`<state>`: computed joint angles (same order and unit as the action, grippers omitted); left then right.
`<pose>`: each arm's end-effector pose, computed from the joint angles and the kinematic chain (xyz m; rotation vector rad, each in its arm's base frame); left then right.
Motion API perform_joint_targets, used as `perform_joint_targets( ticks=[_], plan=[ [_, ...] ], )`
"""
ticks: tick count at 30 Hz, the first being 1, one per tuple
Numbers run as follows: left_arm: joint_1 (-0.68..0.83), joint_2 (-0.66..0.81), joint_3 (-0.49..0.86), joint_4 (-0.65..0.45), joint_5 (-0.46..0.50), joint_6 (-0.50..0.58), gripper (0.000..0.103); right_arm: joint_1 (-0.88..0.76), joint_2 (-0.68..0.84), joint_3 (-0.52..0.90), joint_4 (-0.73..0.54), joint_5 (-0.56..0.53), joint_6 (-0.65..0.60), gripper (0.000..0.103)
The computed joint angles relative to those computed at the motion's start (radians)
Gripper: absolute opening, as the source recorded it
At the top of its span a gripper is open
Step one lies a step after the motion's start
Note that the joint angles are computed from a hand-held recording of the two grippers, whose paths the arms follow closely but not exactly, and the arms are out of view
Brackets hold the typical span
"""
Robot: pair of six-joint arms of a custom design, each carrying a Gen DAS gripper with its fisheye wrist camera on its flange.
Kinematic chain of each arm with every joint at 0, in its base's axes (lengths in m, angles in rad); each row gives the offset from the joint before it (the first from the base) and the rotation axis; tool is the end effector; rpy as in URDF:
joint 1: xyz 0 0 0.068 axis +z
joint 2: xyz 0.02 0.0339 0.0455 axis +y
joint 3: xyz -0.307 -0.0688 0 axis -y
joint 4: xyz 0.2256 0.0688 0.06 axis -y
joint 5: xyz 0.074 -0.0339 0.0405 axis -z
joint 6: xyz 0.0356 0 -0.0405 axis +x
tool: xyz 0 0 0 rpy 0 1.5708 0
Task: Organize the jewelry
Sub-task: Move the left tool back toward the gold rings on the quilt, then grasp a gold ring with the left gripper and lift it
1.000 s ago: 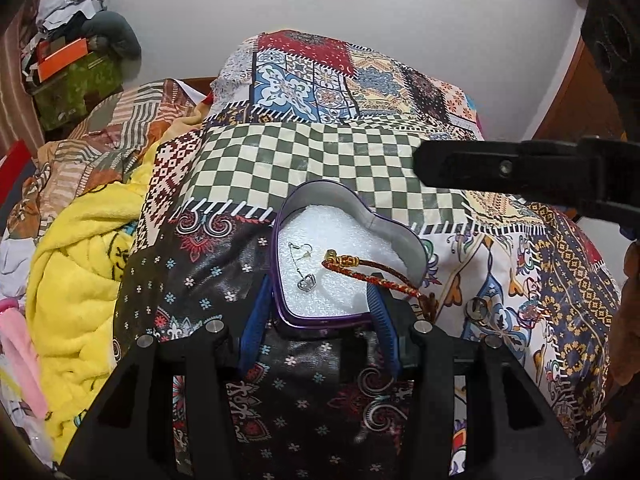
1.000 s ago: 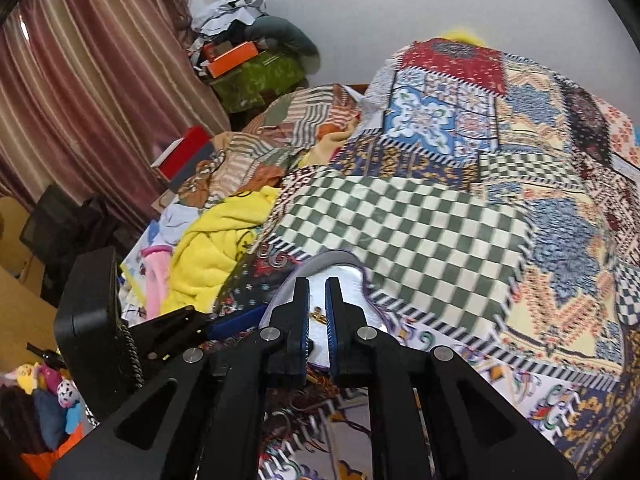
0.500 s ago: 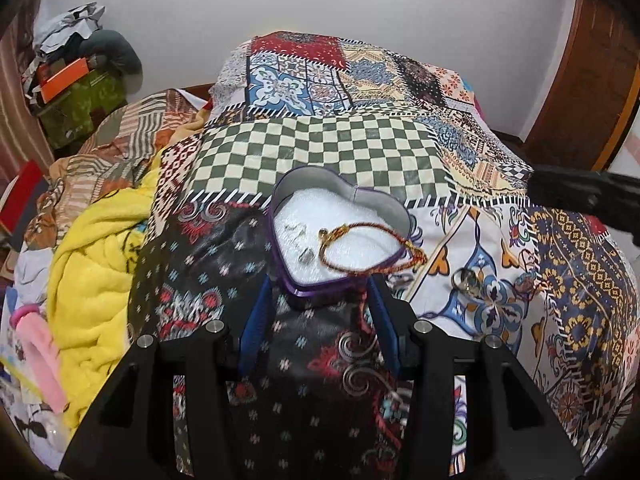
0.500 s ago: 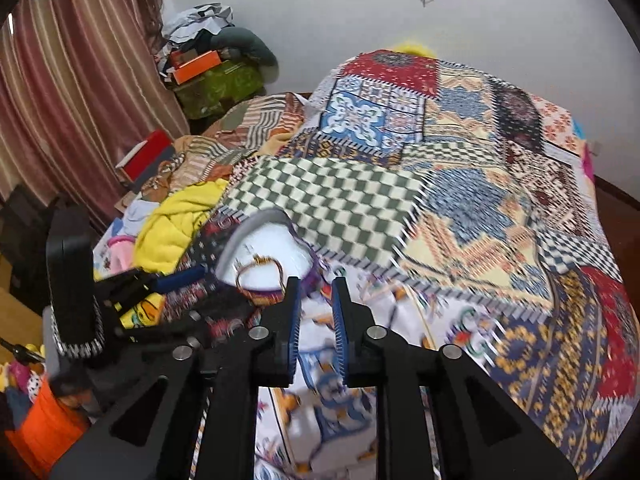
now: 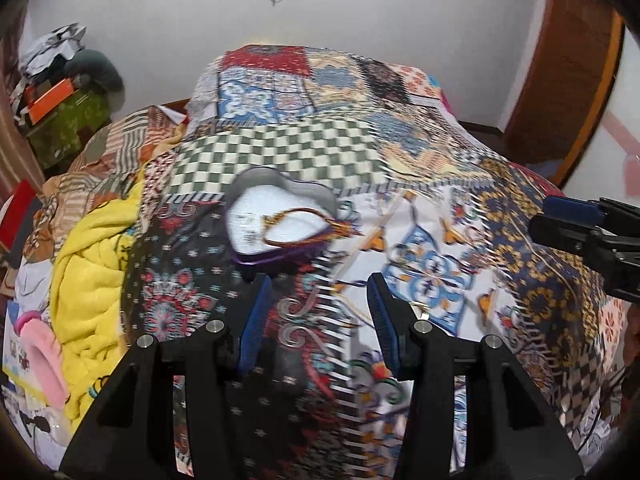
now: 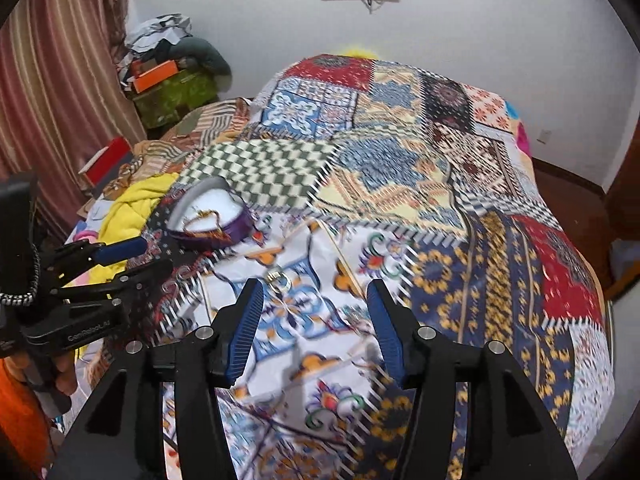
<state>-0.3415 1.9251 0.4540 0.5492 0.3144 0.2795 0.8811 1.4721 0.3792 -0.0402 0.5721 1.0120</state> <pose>0.2543 -0.1021 0.0970 0.8810 2.3140 -0.4175 0.1363 0.1350 0.1521 0.3177 2.4157 0.0208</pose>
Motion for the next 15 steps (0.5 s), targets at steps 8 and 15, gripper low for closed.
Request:
perform_joint_targets(
  ticks=[8,15],
  plan=[
    [-0.124,0.064,-0.017,0.031,-0.030,-0.012,0.048,0.066,0.020,-0.082,0.024,-0.001,0.131,0.050],
    [-0.189,0.166,0.025,0.031,-0.033,-0.040,0.046,0.102,0.086,-0.143,0.106,-0.029,0.203,0.050]
  ],
)
